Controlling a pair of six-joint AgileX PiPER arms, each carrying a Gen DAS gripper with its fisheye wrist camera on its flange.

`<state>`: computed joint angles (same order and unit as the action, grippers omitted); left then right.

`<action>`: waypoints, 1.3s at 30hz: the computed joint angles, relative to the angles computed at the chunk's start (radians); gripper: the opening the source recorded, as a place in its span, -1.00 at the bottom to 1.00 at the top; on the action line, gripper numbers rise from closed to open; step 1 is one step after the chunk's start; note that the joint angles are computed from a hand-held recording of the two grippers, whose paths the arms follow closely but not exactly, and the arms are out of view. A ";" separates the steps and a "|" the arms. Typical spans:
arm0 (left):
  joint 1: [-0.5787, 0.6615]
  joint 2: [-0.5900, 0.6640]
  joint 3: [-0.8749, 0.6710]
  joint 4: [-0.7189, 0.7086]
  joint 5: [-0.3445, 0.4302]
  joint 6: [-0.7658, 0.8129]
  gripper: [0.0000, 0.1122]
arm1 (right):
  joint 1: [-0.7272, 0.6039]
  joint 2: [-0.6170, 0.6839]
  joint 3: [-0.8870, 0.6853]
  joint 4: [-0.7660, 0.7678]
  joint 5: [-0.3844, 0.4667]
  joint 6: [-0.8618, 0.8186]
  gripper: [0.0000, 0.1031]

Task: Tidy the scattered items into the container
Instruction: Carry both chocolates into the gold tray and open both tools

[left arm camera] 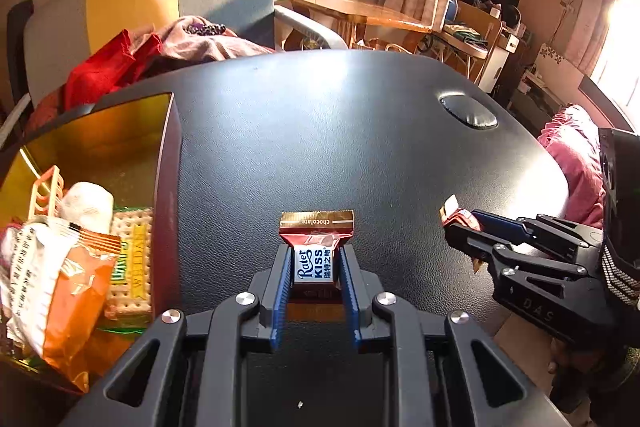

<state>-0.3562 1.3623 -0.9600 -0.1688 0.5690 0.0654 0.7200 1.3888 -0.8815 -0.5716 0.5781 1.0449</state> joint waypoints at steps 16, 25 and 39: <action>0.173 -0.119 -0.006 0.029 0.045 -0.002 -0.59 | 0.104 0.165 -0.306 0.066 0.033 -0.159 -0.40; 0.502 -0.130 -0.046 -0.120 0.087 0.196 -0.58 | 0.165 0.378 -0.644 0.164 0.103 -0.331 -0.40; 0.740 -0.009 -0.080 -0.191 0.073 0.336 -0.58 | 0.183 0.812 -1.334 0.391 0.357 -0.576 -0.40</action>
<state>0.3835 1.3536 -1.0395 -0.3599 0.6420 0.4015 0.9031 2.2008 -2.2159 -0.1807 0.9355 0.4690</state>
